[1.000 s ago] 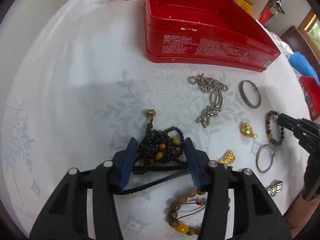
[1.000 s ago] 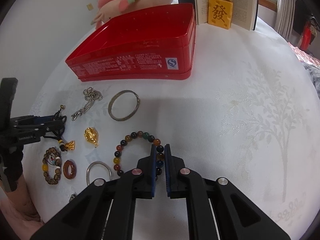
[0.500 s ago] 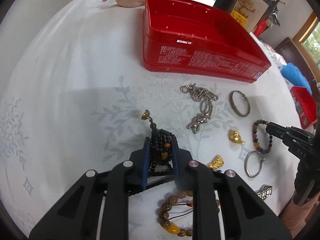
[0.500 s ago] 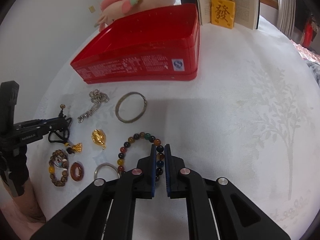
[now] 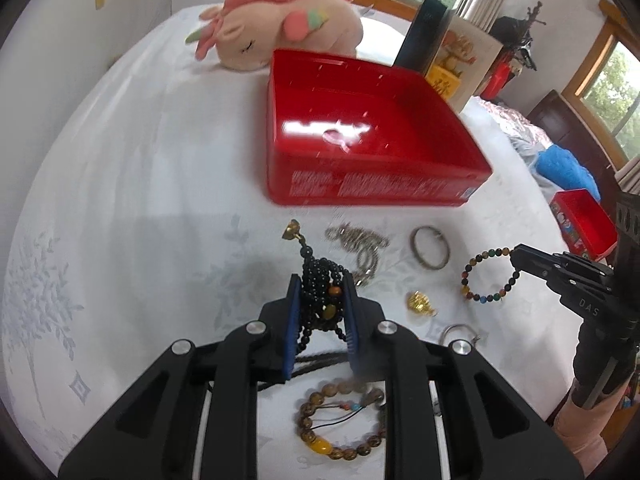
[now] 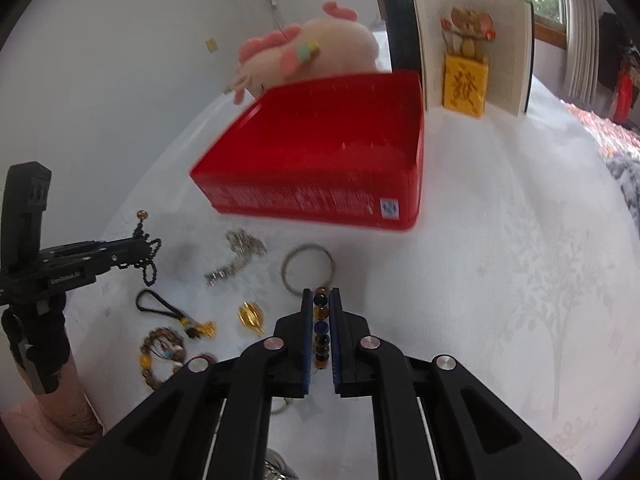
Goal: Organize jewelry
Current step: 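Carry both held bead pieces into the red tin and open both tools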
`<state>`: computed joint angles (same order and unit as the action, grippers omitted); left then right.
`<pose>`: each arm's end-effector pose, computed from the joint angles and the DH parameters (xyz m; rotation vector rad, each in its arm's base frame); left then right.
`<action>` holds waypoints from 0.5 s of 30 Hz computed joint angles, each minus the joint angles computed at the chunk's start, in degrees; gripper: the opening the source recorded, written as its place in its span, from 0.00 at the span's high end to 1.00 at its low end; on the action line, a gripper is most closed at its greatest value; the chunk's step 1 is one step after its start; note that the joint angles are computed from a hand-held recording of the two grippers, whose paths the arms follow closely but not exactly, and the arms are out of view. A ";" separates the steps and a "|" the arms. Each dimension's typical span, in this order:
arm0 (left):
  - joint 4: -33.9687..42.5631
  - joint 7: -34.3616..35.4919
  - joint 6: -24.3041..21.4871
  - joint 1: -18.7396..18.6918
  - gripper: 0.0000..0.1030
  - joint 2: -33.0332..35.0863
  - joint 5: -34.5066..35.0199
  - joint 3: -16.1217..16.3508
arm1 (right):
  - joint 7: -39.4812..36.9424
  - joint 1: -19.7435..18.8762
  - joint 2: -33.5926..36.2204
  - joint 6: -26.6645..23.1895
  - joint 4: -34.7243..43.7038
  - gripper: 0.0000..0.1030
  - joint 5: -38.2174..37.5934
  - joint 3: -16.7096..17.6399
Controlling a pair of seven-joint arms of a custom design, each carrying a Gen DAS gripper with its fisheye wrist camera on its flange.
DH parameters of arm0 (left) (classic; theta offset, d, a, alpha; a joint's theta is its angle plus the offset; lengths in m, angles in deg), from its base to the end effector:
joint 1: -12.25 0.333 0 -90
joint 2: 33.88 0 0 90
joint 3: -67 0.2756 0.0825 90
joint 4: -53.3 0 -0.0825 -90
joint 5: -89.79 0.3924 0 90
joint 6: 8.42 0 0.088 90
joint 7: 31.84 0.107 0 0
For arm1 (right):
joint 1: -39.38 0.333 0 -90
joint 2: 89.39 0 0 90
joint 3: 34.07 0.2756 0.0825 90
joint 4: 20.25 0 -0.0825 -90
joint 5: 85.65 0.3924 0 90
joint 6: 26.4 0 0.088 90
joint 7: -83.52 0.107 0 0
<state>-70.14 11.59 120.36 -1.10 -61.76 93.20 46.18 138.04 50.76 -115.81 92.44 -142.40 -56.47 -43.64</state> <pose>0.3864 -0.2921 0.6014 -2.1326 1.7727 -0.7495 0.4742 0.0284 0.6005 -2.1142 1.2646 -0.0868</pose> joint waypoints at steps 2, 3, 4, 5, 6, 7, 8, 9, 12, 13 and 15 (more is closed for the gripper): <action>2.28 -0.08 -0.26 0.56 0.82 1.31 1.07 -0.34 | -0.24 0.36 0.38 1.07 1.19 0.93 0.74 0.04; 3.05 -0.01 -0.28 0.69 0.82 1.79 1.47 -0.36 | -0.14 0.55 0.79 1.34 2.04 0.93 1.16 0.06; 4.27 0.23 -0.25 0.82 0.82 2.57 1.75 -0.25 | -0.02 0.75 1.19 1.39 2.94 0.93 1.67 0.03; 5.57 0.59 -0.15 0.92 0.82 3.46 2.06 -0.11 | 0.07 1.04 1.88 1.40 4.13 0.93 2.41 -0.03; 6.53 0.90 -0.15 0.98 0.82 4.09 2.39 -0.01 | 0.10 1.20 2.65 1.38 5.34 0.93 3.02 -0.07; 8.24 0.86 -0.28 1.34 0.82 5.35 3.29 -0.20 | 0.15 1.31 3.25 1.61 6.27 0.93 3.54 0.07; 10.00 0.37 -0.56 1.81 0.82 6.69 4.60 -0.54 | 0.12 1.49 4.37 1.69 7.83 0.93 4.34 0.05; 11.30 0.04 -0.68 2.00 0.82 7.82 5.60 -0.64 | 0.09 1.52 5.24 1.61 9.04 0.93 5.02 0.06; 15.46 -0.32 -0.28 1.98 0.82 11.69 7.47 -0.08 | -0.59 1.52 8.52 1.25 13.41 0.93 7.82 0.22; 17.16 -0.48 -0.63 1.97 0.82 13.28 8.36 0.03 | -0.82 1.43 9.63 1.52 14.68 0.93 8.69 0.50; 19.70 -0.90 -0.81 1.62 0.82 15.86 9.74 0.60 | -0.79 0.97 11.91 1.94 17.05 0.93 9.79 1.21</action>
<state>-50.44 10.69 119.54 0.51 -45.90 102.94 46.78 137.25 51.73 -103.91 94.38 -125.35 -46.67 -42.43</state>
